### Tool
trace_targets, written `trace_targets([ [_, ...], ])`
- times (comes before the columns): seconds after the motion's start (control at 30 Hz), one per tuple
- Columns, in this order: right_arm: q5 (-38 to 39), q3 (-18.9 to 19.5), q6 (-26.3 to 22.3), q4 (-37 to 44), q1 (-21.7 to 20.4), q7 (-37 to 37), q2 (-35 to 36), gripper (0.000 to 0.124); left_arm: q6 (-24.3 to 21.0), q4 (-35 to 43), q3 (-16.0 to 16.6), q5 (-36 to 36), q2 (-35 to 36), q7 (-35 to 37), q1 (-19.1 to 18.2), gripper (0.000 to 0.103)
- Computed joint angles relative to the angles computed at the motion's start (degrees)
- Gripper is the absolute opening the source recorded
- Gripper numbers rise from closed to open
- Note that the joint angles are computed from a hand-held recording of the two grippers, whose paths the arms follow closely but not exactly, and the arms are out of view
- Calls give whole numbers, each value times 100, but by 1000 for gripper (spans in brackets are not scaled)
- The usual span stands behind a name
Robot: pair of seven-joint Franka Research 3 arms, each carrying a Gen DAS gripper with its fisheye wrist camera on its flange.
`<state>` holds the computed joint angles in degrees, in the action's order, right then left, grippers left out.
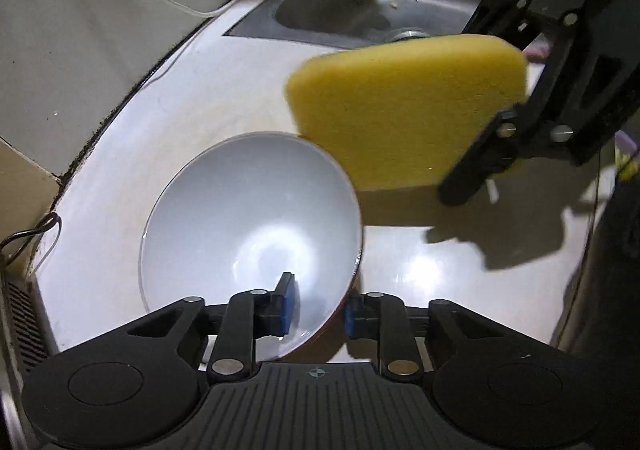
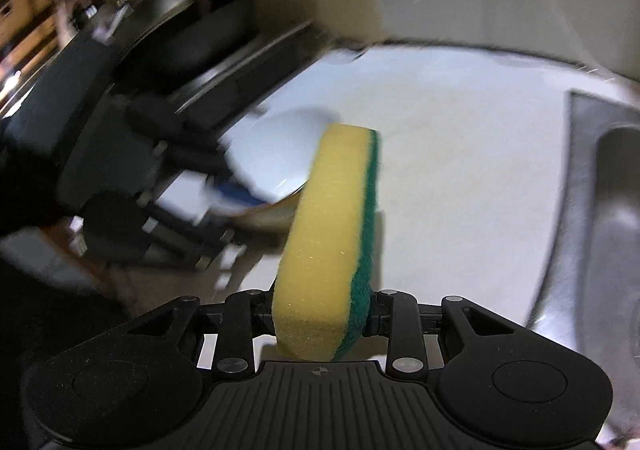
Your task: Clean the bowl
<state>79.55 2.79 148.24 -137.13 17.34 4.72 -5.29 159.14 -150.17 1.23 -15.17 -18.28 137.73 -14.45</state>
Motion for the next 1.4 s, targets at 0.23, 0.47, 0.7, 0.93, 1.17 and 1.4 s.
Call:
trace_targets([
  [0.23, 100, 167, 806, -30, 218, -343, -49, 32, -378, 243, 23, -695, -125, 220, -165, 40],
  [0.47, -271, 74, 692, -263, 180, 72, -237, 32, -518, -196, 40, 208, -654, 308, 141, 52],
  [0.7, -511, 97, 392, -498, 405, 61, -610, 32, 73, -120, 88, -300, -111, 252, -139, 29],
  [0.93, -391, -44, 909, -744, 344, 360, -807, 32, 134, 128, 285, -1354, -181, 766, -458, 48],
  [1.17, -96, 73, 942, -496, 564, 231, -474, 32, 375, -257, 44, 143, -409, 573, 66, 52],
  [1.4, -49, -68, 59, -660, 440, 82, -942, 32, 532, -54, 367, -202, 80, 515, -300, 22],
])
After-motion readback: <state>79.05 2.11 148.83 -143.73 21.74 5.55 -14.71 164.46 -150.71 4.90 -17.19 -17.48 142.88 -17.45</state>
